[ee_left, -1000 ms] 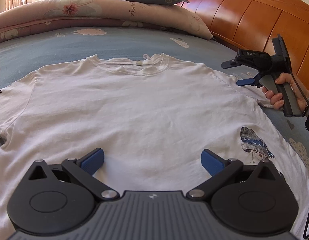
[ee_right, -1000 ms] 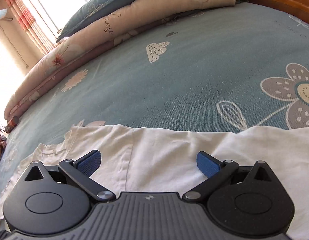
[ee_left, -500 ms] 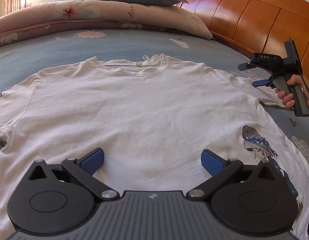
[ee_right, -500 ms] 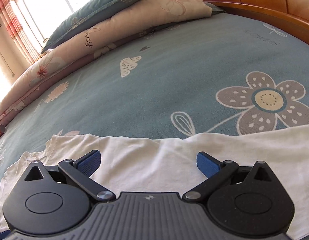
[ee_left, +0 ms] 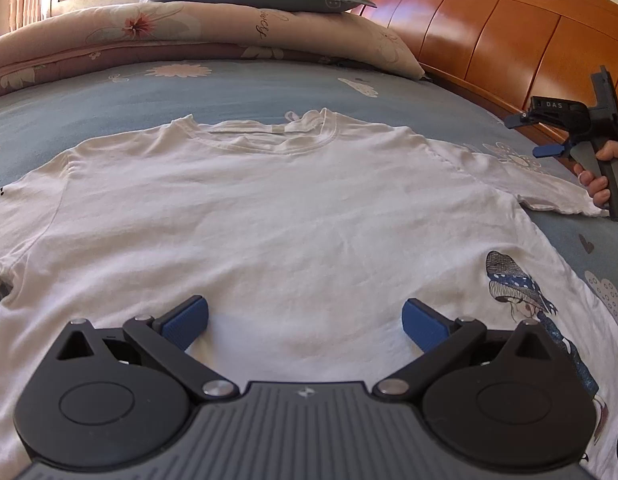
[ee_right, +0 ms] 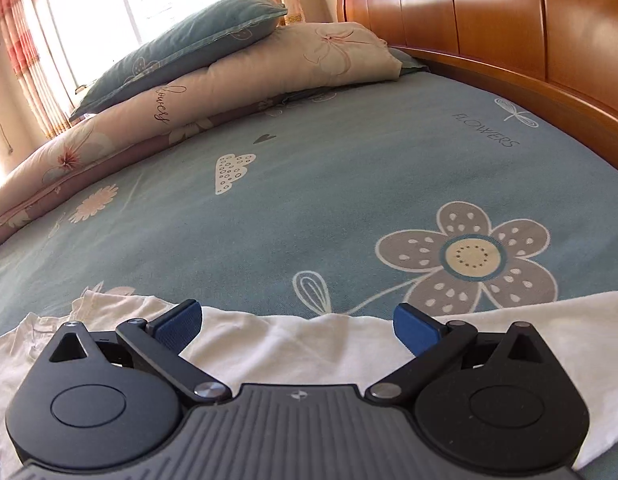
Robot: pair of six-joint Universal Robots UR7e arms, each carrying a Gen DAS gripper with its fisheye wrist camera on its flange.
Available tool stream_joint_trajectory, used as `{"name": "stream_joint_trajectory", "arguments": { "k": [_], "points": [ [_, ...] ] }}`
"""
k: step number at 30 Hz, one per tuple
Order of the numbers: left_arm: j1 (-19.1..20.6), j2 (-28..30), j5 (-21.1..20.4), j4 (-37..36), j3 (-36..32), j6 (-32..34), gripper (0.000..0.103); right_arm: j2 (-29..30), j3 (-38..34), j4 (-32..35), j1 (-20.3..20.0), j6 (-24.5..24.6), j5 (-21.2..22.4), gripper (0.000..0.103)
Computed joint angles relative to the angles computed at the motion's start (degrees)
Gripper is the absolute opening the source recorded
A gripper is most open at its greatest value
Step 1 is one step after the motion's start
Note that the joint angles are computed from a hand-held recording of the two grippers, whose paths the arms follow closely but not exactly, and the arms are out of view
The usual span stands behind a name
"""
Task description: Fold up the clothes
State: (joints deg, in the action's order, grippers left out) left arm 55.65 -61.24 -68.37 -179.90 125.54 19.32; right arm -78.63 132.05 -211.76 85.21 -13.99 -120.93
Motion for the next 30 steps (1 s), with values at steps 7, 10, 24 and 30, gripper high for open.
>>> {"name": "stream_joint_trajectory", "arguments": {
  "k": [7, 10, 24, 30],
  "points": [
    [-0.64, 0.39, 1.44, -0.78, 0.37, 0.57, 0.102, -8.57, 5.73, 5.34, 5.06, 3.30, -3.54, 0.103],
    [-0.45, 0.27, 1.11, -0.45, 0.24, 0.43, 0.102, -8.43, 6.17, 6.73, 5.83, 7.44, -0.74, 0.103],
    [0.66, -0.44, -1.49, 0.70, -0.41, -1.87, 0.102, -0.26, 5.94, 7.90, 6.42, 13.06, -8.22, 0.103],
    [-0.05, -0.09, -0.11, -0.46, 0.17, -1.26, 0.102, -5.45, 4.29, 16.48, 18.95, 16.28, -13.91, 0.103]
  ]
}}
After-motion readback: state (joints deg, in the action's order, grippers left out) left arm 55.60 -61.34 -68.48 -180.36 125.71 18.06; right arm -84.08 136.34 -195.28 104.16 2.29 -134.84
